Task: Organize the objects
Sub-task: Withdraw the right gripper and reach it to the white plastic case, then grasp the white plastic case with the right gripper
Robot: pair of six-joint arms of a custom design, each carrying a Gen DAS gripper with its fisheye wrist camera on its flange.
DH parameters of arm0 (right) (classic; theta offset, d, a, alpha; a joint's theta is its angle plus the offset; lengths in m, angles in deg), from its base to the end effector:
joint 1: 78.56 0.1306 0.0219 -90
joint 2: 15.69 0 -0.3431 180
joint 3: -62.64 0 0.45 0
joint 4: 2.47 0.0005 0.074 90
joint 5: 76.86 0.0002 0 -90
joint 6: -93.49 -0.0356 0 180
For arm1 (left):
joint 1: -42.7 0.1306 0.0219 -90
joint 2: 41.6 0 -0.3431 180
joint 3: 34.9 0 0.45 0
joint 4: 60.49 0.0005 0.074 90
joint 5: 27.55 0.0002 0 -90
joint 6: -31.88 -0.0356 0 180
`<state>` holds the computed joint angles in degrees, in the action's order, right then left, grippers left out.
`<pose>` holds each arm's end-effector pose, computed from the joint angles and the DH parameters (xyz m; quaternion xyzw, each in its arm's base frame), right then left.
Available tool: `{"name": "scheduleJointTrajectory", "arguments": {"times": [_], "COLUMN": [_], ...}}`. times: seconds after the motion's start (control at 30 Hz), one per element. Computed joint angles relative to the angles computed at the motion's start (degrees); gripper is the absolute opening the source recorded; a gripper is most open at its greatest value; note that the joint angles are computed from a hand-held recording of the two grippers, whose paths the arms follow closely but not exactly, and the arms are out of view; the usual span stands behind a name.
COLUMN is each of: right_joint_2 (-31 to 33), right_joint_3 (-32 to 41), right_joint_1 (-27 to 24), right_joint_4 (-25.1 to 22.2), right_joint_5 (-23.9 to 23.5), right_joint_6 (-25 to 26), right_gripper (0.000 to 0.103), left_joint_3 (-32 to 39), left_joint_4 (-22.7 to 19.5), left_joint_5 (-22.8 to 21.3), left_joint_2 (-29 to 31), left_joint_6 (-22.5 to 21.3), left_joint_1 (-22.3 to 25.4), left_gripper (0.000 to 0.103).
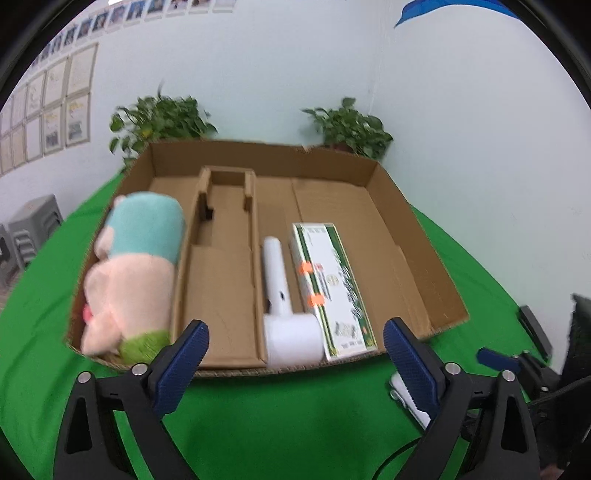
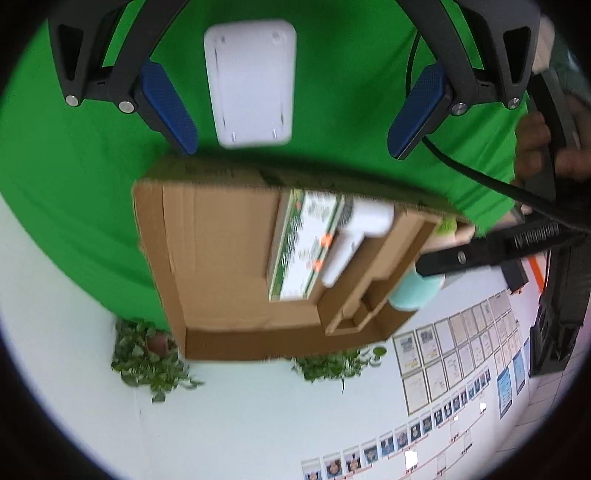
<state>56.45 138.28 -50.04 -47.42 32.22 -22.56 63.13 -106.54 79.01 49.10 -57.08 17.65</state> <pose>0.3980 0.2025 0.4132 0.0487 0.9002 0.0516 0.4296 0.4998 -0.2453 0.4633 0.2465 0.8597 -0.2231 0.3878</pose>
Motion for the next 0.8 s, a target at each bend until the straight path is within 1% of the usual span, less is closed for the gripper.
{"name": "scheduleJointTrajectory", "arguments": {"times": [0.03, 0.1, 0.13, 0.2, 0.23, 0.27, 0.33, 0.47, 0.53, 0.57, 0.67, 0.8], "right_joint_2": [-1.07, -2.63, -3.47, -4.0, -4.0, -3.87, -3.03, 0.0, 1.49, 2.71, 3.41, 3.61], "right_joint_3": [-1.53, -3.51, -4.51, -5.25, -5.34, -5.33, -4.8, -2.77, -1.71, -0.76, 0.02, 0.4], "right_joint_1": [-0.33, -0.71, -0.88, -1.07, -1.0, -0.97, -0.77, -0.4, -0.43, -0.47, 0.37, 1.07], "right_joint_4": [-0.95, -2.07, -2.67, -3.35, -3.85, -4.09, -4.63, -6.47, -8.07, -9.74, -11.15, -11.6], "right_joint_5": [-1.15, -2.64, -3.28, -3.63, -3.67, -3.73, -3.92, -3.56, -3.12, -2.71, -0.01, -0.15], "right_joint_6": [-0.62, -1.5, -1.63, -0.96, -0.54, -0.32, 0.12, 0.11, -0.54, -1.07, -0.89, -0.99], "right_gripper": [0.102, 0.102, 0.102, 0.102, 0.102, 0.102, 0.102, 0.099, 0.089, 0.079, 0.067, 0.066], "left_joint_3": [0.04, 0.18, 0.59, 1.4, 1.96, 2.29, 2.97, 3.97, 4.58, 4.74, 4.72, 4.74], "left_joint_4": [-1.15, -2.64, -4.13, -6.48, -8.14, -9.16, -11.42, -14.85, -16.52, -16.94, -17.32, -17.6], "left_joint_5": [2.43, 5.94, 8.71, 12.44, 14.66, 16.1, 18.96, 23.25, 25.5, 25.92, 26.96, 28.68], "left_joint_2": [0.39, 1.11, 1.88, 3.28, 4.35, 5.05, 6.74, 9.4, 10.74, 11.1, 11.71, 12.22], "left_joint_6": [-0.32, -0.74, -1.14, -1.42, -1.6, -1.73, -1.97, -2.4, -2.64, -2.75, -2.71, -2.36], "left_joint_1": [0.34, 0.72, 0.84, 0.92, 0.85, 0.78, 0.39, -0.09, -0.23, -0.31, -0.47, -0.49], "left_gripper": [0.091, 0.09, 0.089, 0.084, 0.084, 0.084, 0.079, 0.079, 0.074, 0.074, 0.074, 0.074]}}
